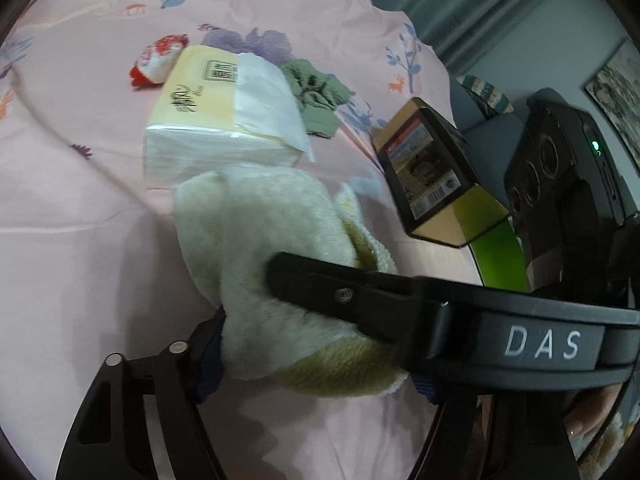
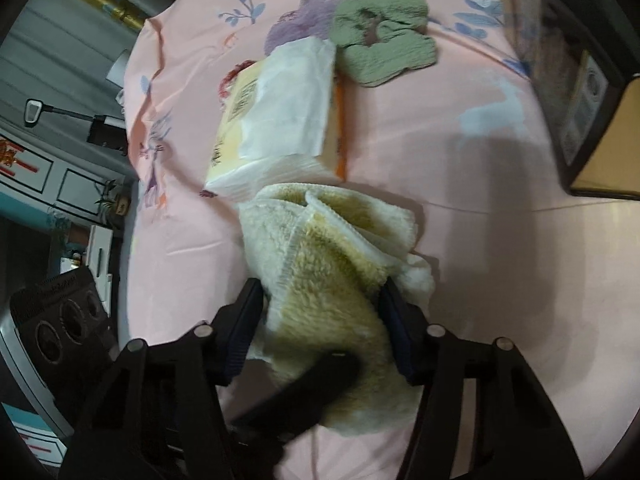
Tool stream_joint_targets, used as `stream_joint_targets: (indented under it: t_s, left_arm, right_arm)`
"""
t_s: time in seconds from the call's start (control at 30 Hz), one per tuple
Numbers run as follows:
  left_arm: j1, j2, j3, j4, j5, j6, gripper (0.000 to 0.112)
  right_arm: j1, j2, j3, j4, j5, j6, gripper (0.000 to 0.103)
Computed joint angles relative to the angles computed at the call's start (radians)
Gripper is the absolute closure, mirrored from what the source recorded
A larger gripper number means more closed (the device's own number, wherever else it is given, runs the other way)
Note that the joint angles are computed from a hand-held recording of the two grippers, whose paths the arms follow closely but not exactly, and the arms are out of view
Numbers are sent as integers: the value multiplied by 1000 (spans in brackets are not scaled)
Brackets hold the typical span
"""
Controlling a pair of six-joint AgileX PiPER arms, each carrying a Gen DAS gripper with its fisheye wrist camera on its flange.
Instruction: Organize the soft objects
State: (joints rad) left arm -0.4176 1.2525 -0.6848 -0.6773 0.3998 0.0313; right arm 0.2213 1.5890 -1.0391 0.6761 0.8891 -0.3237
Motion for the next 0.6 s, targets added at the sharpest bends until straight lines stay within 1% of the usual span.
stream_joint_targets:
  t_s: [0.03,0.13,0.3,0.37,0.43,0.53,0.57,0.6]
  left_arm:
    - [6,-3,2,-30,8,27,47]
    - [-8,-30,10,-5,-11,-2,49]
    - [-65,-114,7,219,-33,-213,50]
    - [-99,-144,-10,356,-31,-342,51]
    - [-127,-159,-33,445,-35,-421,51]
    - [-206,-157,-97,697,-16,-655,51]
    - [-233,-149,-135,766,0,-707,51]
    - [-247,-132,-166,795,5,-725,51]
  right_arm:
    - [-8,7,-1,25,12,-17,52]
    - [-40,14,5,100,46,-67,56]
    - [-65,-48,37,171,73,-131,56]
    - [-71,-82,45,192,79,-152,56]
    - [-81,-123,44,197,88,-161,57]
    - [-130,-182,34,213,121,-191,57]
    - [-160,-194,27,225,141,-209,57]
    - [-181,-204,16,230,156,-221,57]
